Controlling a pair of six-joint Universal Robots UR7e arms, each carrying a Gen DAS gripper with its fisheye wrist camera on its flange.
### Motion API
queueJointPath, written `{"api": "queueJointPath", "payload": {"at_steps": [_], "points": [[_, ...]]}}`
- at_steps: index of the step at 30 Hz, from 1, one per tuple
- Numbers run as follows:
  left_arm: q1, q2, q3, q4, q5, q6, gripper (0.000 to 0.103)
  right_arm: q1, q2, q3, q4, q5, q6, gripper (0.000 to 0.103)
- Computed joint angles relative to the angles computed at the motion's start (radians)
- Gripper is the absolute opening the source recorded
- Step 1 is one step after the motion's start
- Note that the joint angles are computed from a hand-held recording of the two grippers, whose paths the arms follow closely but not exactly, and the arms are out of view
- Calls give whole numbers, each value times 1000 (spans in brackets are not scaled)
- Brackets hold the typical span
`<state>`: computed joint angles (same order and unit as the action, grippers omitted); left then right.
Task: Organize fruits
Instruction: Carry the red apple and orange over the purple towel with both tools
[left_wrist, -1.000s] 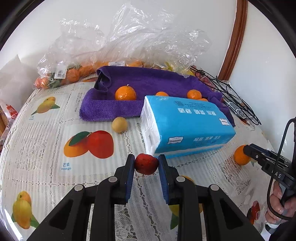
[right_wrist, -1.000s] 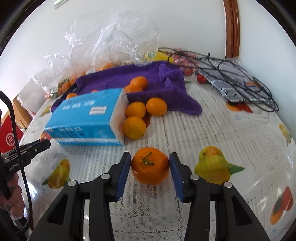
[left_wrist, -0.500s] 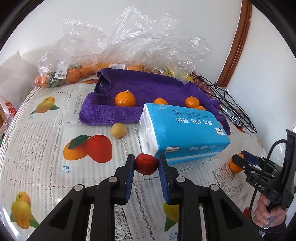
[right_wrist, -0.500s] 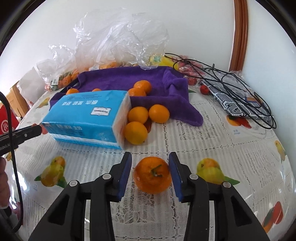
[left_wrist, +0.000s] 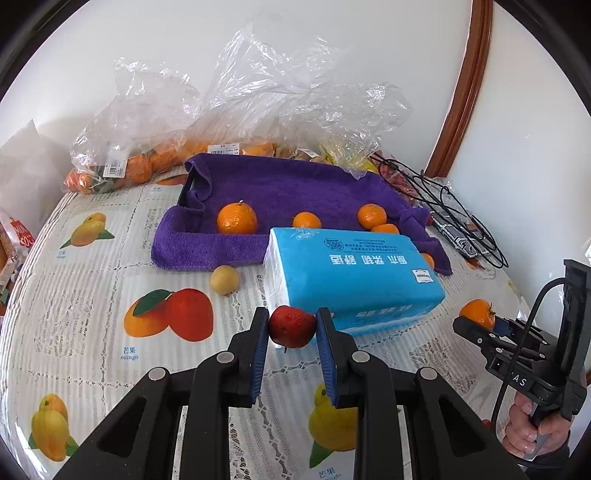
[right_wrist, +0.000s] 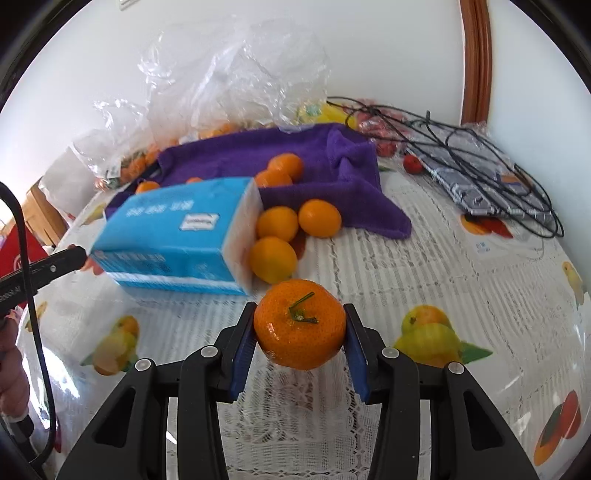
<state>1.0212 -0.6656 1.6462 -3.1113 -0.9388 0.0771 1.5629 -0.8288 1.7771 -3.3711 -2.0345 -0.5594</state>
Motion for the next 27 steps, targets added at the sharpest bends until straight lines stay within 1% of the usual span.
{"api": "queueJointPath", "payload": {"at_steps": [4, 6, 11, 14, 18, 23, 27], "points": [[-15, 11, -30, 10, 10, 4, 25, 23, 4, -32, 3, 27, -21, 44], [-20, 17, -52, 19, 8, 0, 25, 36, 15, -64, 15, 28, -32, 44], [-31, 46, -122, 45, 42, 11, 25, 56, 39, -146, 44, 55, -43, 44], [-32, 66, -170, 58, 57, 14, 25, 66, 62, -205, 56, 61, -46, 44], [-28, 92, -231, 54, 60, 27, 25, 74, 88, -275, 88, 78, -35, 44], [-19, 127, -310, 72, 62, 45, 25, 88, 138, -373, 128, 79, -57, 44], [-10, 161, -359, 51, 64, 73, 25, 88, 172, -428, 151, 94, -61, 44]]}}
